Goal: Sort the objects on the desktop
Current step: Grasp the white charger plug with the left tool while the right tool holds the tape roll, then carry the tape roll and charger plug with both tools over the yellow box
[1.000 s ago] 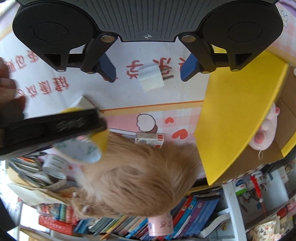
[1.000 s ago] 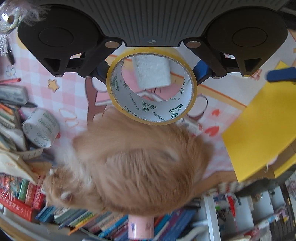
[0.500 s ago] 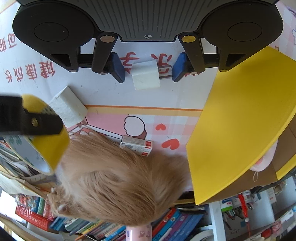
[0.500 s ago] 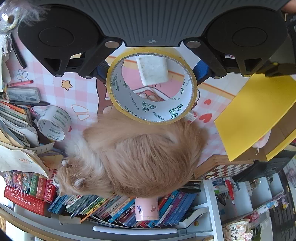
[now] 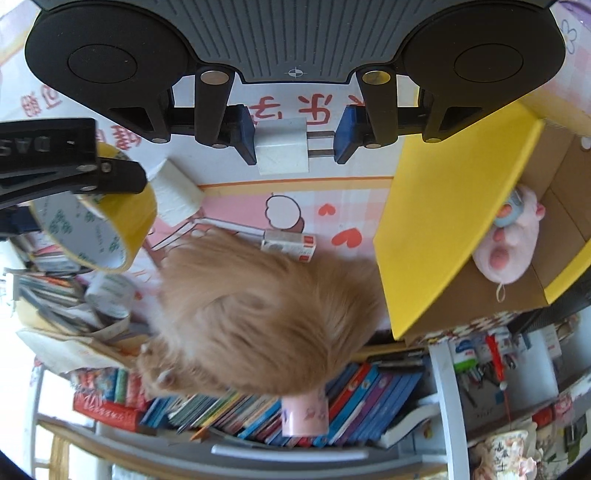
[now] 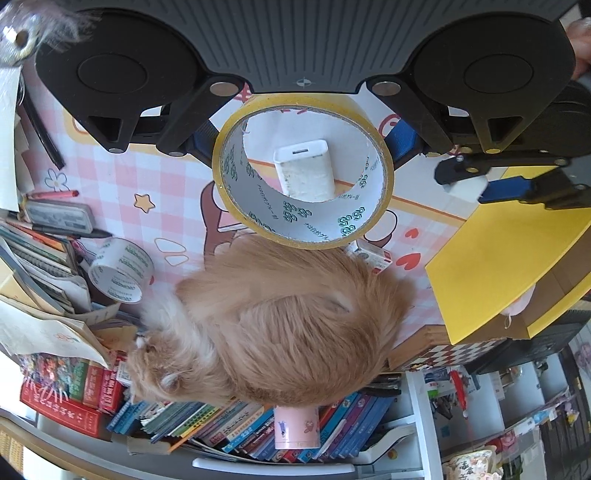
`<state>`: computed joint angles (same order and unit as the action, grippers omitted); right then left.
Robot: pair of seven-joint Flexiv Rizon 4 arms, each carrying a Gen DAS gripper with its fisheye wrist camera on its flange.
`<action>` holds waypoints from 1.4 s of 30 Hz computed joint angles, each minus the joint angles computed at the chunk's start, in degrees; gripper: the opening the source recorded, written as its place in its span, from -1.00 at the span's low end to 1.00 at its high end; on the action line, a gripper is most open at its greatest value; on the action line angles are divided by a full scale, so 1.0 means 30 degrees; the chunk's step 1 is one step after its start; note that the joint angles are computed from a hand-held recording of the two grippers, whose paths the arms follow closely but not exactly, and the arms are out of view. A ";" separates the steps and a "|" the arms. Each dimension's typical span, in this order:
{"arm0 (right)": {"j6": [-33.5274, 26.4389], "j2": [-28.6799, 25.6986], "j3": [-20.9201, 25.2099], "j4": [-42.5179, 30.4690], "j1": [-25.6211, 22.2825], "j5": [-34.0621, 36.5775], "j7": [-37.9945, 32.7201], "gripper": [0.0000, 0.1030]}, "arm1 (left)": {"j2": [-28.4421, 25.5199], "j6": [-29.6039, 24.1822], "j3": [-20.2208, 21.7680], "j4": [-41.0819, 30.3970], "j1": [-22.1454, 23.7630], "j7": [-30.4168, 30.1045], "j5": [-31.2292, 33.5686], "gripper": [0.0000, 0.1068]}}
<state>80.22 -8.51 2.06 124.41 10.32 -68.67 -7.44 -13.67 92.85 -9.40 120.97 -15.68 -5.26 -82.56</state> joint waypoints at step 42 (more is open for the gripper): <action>-1.0091 0.0940 0.4149 -0.0818 0.6160 0.4294 0.5176 0.68 | 0.5803 -1.4122 0.5317 0.3478 0.5617 0.3457 0.5578 -0.20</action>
<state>49.95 -5.69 14.50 121.95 28.80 -55.79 8.09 3.74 50.48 6.55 131.41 1.17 5.11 -65.83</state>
